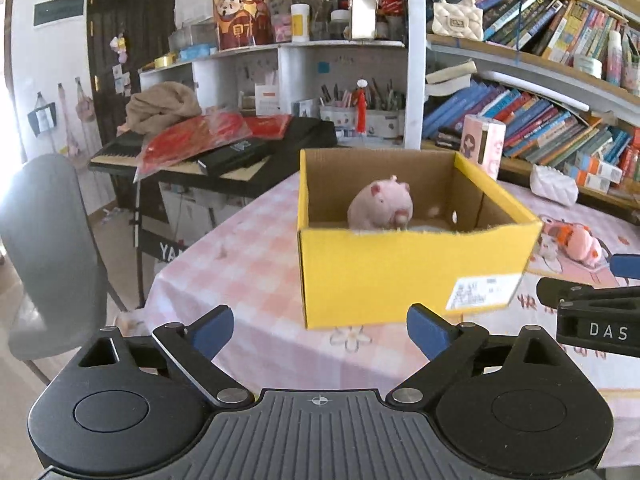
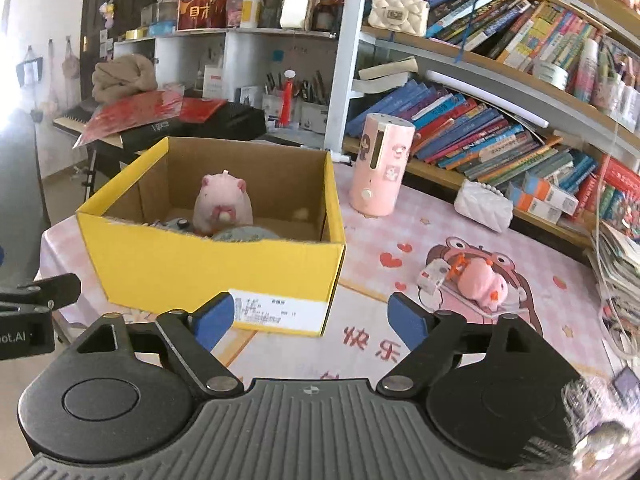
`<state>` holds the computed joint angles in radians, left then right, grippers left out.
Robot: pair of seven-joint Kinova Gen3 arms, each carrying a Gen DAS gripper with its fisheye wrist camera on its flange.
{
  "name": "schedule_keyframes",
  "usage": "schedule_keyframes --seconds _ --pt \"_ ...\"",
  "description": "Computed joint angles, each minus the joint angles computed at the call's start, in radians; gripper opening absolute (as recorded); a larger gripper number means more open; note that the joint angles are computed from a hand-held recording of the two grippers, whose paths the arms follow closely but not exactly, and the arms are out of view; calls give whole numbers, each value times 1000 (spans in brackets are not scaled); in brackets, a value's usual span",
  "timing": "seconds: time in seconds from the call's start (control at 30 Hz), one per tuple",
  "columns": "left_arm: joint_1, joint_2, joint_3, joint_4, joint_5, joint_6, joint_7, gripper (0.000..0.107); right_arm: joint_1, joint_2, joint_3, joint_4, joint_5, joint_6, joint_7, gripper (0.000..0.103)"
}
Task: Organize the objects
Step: 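Withdraw both grippers from the box back over the desk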
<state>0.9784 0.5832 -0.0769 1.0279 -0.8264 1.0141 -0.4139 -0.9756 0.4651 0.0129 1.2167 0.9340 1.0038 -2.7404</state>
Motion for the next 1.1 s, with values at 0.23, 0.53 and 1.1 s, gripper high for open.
schedule_keyframes --seconds 0.23,0.53,1.1 --pt "11 -43 29 75 10 -12 19 96 -41 -30 -24 58 -6 74 -64 88" --pt "0 -57 83 110 62 -53 -55 96 -65 -68 -72 141 -12 167 -167 91" --pt "-17 40 112 -46 259 -163 -374 96 -31 -142 -142 253 -29 363 -393 91"
